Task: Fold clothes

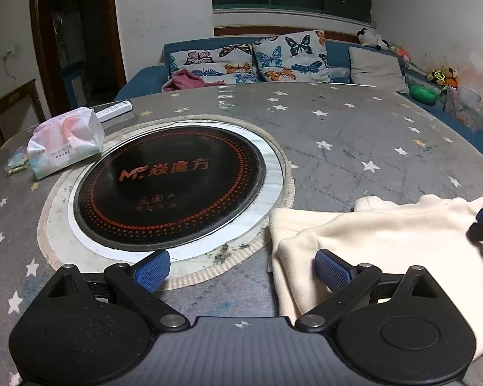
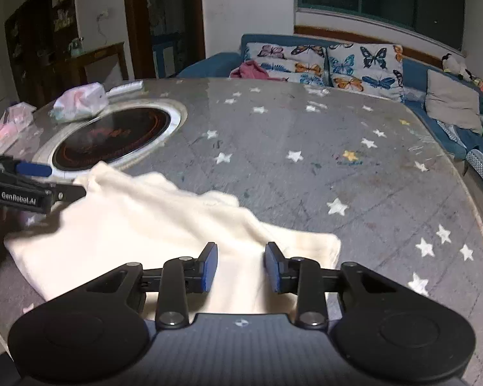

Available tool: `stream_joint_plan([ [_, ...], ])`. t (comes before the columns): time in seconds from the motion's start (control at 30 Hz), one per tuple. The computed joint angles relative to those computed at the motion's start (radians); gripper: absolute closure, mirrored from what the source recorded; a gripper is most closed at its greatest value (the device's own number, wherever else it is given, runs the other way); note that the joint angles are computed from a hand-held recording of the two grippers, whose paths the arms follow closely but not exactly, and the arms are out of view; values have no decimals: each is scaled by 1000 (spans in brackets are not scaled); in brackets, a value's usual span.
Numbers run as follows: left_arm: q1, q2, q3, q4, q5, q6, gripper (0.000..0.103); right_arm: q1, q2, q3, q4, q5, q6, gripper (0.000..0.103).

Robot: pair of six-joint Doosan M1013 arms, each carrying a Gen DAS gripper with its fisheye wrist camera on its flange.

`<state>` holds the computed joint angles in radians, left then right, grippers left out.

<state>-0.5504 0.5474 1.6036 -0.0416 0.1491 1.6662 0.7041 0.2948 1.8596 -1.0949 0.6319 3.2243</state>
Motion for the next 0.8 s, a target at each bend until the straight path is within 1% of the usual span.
stream_joint_plan([
  [0.03, 0, -3, 3, 14, -2, -13, 5, 2, -6, 4, -12, 1, 16, 72],
  [0.1, 4, -11, 10, -71, -6, 70, 5, 9, -21, 13, -28, 9, 34, 72],
  [0.13, 6, -17, 16, -146, -6, 143, 5, 14, -29, 18, -30, 14, 37, 71],
  [0.27, 10, -39, 44, -378, -10, 391, 4, 42, -58, 34, -3, 37, 17, 73],
  [0.3, 11, -46, 52, -430, -11, 445, 4, 51, -63, 37, 2, 40, 11, 77],
  [0.33, 11, -53, 63, -495, -13, 511, 4, 60, -66, 39, 3, 39, 10, 84],
  [0.37, 11, -59, 71, -551, -14, 570, 4, 68, -69, 42, 2, 34, 10, 87],
  [0.47, 12, -74, 96, -723, -17, 758, 3, 91, -75, 49, 4, 22, 9, 88],
  [0.5, 11, -76, 102, -741, -17, 785, 3, 96, -72, 48, 18, 25, -1, 88],
  [0.53, 9, -76, 106, -711, -21, 761, 3, 100, -68, 47, 33, 28, -9, 88],
  [0.57, 6, -76, 109, -655, -24, 709, 3, 100, -63, 48, 46, 30, -8, 88],
  [0.63, 2, -74, 111, -492, -22, 551, 3, 102, -55, 54, 44, 28, 19, 88],
  [0.67, 2, -74, 112, -456, -21, 512, 3, 104, -57, 57, 30, 28, 37, 88],
  [0.7, 3, -76, 114, -473, -23, 527, 3, 106, -59, 56, 20, 33, 44, 88],
  [0.8, 7, -82, 122, -613, -33, 666, 3, 114, -68, 58, -19, 47, 73, 88],
])
